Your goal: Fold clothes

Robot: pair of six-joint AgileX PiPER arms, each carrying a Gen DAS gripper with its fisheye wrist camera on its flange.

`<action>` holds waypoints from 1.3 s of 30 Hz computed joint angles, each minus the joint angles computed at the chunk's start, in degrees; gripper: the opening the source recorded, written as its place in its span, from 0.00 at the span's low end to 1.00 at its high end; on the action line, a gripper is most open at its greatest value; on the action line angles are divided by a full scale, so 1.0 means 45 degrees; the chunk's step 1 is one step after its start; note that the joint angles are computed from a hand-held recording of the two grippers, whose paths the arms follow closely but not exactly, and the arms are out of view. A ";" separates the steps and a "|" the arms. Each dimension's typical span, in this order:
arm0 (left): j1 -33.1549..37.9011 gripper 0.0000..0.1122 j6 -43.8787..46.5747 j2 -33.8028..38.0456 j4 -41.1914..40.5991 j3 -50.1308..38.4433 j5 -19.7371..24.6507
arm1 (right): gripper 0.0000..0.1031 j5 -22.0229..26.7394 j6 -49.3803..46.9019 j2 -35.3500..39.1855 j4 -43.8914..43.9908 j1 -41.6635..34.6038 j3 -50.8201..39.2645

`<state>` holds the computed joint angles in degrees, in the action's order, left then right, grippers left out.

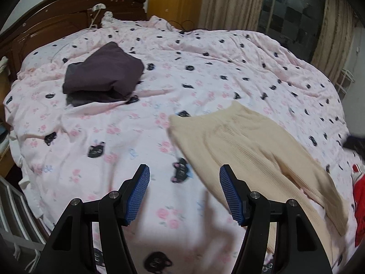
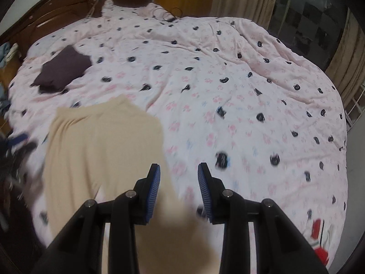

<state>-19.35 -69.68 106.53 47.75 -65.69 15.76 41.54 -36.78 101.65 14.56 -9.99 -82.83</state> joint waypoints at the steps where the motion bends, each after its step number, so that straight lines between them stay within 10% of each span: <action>1: 0.0170 0.52 0.0617 0.0060 -0.0521 -0.0188 0.0014 | 0.35 -0.0131 -0.0509 -0.0825 0.0362 -0.0125 0.1060; 10: 0.1011 0.52 0.8509 0.1594 -0.6266 -0.3064 0.1173 | 0.35 -0.0440 -0.2833 -0.5613 0.2054 -0.0969 0.7255; 21: 0.2507 0.52 1.7128 0.3445 -1.4575 -0.5430 0.2297 | 0.34 0.0076 -0.4076 -0.7125 0.3487 -0.2515 0.9761; 26: 0.2545 0.51 1.7254 0.4201 -1.4637 -0.6346 0.2616 | 0.35 0.0509 -0.4332 -0.7257 0.4040 -0.3123 0.9993; 39: 0.2902 0.07 1.7356 0.4619 -1.5364 -0.6944 0.3070 | 0.35 0.0614 -0.5111 -0.8145 0.4523 -0.3868 1.1187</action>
